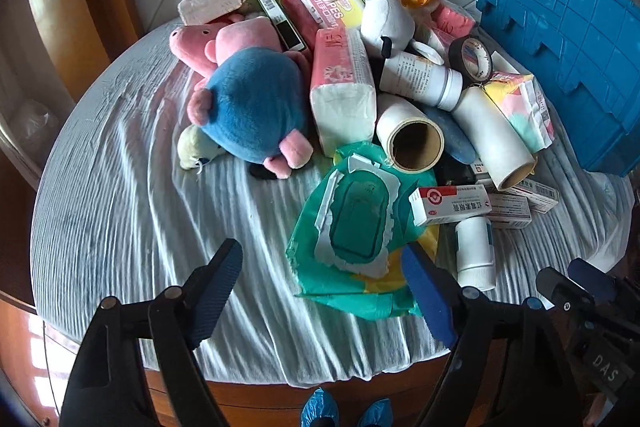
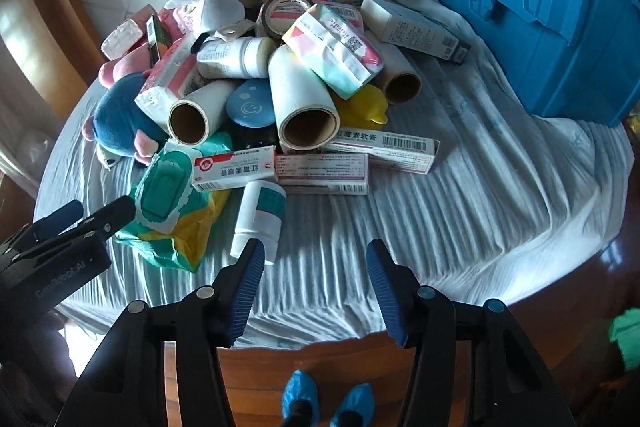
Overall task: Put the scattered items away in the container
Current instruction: 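Grasp the white pill bottle with the right gripper while the left gripper approaches the pile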
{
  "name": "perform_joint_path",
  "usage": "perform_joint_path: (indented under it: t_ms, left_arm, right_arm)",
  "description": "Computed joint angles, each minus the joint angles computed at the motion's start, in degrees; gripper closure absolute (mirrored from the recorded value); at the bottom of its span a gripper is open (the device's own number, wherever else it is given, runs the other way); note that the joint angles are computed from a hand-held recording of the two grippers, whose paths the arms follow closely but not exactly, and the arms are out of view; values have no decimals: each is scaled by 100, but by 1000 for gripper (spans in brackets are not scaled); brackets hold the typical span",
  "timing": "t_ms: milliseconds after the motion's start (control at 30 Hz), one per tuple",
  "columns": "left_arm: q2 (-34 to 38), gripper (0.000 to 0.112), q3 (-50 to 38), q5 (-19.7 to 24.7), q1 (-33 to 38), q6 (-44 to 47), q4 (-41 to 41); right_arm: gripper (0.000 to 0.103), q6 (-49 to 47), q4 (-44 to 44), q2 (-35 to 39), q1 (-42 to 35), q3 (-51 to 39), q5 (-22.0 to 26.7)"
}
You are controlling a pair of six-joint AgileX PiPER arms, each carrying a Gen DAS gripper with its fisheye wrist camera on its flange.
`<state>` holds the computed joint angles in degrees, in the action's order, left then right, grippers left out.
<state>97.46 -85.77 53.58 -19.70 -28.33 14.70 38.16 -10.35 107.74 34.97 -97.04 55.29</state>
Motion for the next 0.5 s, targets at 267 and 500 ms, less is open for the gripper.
perform_joint_path:
  t_ms: [267, 500]
  left_arm:
    - [132, 30, -88, -95, 258, 664, -244]
    - [257, 30, -41, -294, 452, 1114, -557]
  right_arm:
    - [50, 61, 179, 799, 52, -850, 201]
    - [62, 35, 334, 1615, 94, -1691, 488]
